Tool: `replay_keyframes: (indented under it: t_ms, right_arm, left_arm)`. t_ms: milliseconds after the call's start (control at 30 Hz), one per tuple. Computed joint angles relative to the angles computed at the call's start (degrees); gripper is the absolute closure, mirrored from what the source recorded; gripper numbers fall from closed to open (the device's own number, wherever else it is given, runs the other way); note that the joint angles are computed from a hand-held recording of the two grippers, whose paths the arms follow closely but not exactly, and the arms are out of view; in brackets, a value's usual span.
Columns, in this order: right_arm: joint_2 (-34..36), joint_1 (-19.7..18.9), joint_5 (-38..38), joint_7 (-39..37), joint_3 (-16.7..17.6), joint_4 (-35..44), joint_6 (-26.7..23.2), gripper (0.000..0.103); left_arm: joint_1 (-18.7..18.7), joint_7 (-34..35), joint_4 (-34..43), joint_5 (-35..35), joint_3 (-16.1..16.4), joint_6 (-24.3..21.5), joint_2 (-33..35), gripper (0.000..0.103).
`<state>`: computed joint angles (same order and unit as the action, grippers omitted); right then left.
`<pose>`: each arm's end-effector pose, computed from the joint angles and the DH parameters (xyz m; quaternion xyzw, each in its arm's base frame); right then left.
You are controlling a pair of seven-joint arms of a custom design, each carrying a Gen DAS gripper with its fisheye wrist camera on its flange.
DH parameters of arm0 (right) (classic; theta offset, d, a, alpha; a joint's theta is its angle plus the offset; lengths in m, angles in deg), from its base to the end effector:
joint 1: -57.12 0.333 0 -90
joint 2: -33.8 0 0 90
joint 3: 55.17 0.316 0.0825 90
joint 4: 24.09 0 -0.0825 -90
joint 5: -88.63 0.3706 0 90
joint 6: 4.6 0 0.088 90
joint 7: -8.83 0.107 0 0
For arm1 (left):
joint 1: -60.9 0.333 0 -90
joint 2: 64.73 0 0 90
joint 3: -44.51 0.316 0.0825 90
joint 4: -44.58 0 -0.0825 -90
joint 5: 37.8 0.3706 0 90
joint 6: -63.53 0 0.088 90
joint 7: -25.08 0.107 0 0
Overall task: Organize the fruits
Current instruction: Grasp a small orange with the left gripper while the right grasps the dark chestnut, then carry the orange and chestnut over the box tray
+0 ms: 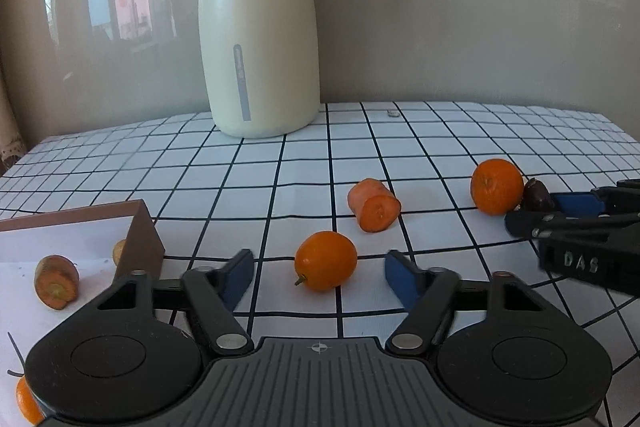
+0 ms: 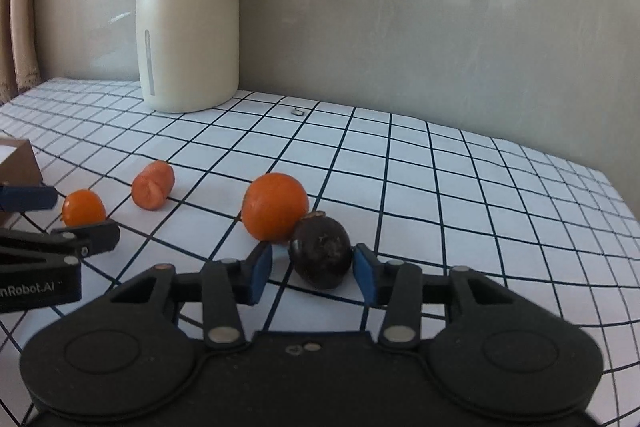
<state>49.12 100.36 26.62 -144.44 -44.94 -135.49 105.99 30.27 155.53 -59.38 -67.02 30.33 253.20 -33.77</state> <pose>0.4018 0.4312 0.3622 -0.4383 0.7798 -0.4040 0.1911 0.5377 -0.4237 0.3615 -0.3169 0.8325 -0.4053 0.2054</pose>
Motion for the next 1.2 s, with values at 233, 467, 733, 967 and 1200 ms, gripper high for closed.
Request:
replay_keyframes:
  t_ms: [233, 467, 733, 967, 1200]
  right_arm:
    - [-0.88, 0.30, 0.09, 2.32, 0.48, -1.05, -0.28, 0.079]
    - [-1.08, 0.78, 1.57, 1.85, 1.01, -0.58, -1.56, 0.080]
    - [-0.73, 3.18, 2.49, 3.26, 2.11, 1.72, -6.37, 0.080]
    - [1.54, 6.50, 2.07, 4.43, 2.61, 6.08, -11.73, 0.080]
    - [5.49, 11.00, 1.20, 3.85, 2.37, 12.10, -16.36, 0.080]
  left_arm:
    - [1.80, 0.77, -0.38, 0.70, -2.26, 0.58, 0.14, 0.070]
    - [6.87, 2.09, -3.65, 1.67, -7.95, 2.42, -1.47, 0.070]
    - [20.06, 0.07, -10.35, 6.71, -21.04, 5.12, -4.01, 0.070]
    - [33.01, -5.80, -18.16, 16.45, -32.10, 8.55, -6.78, 0.070]
    - [46.11, -14.60, -24.45, 27.80, -41.04, 12.24, -8.93, 0.070]
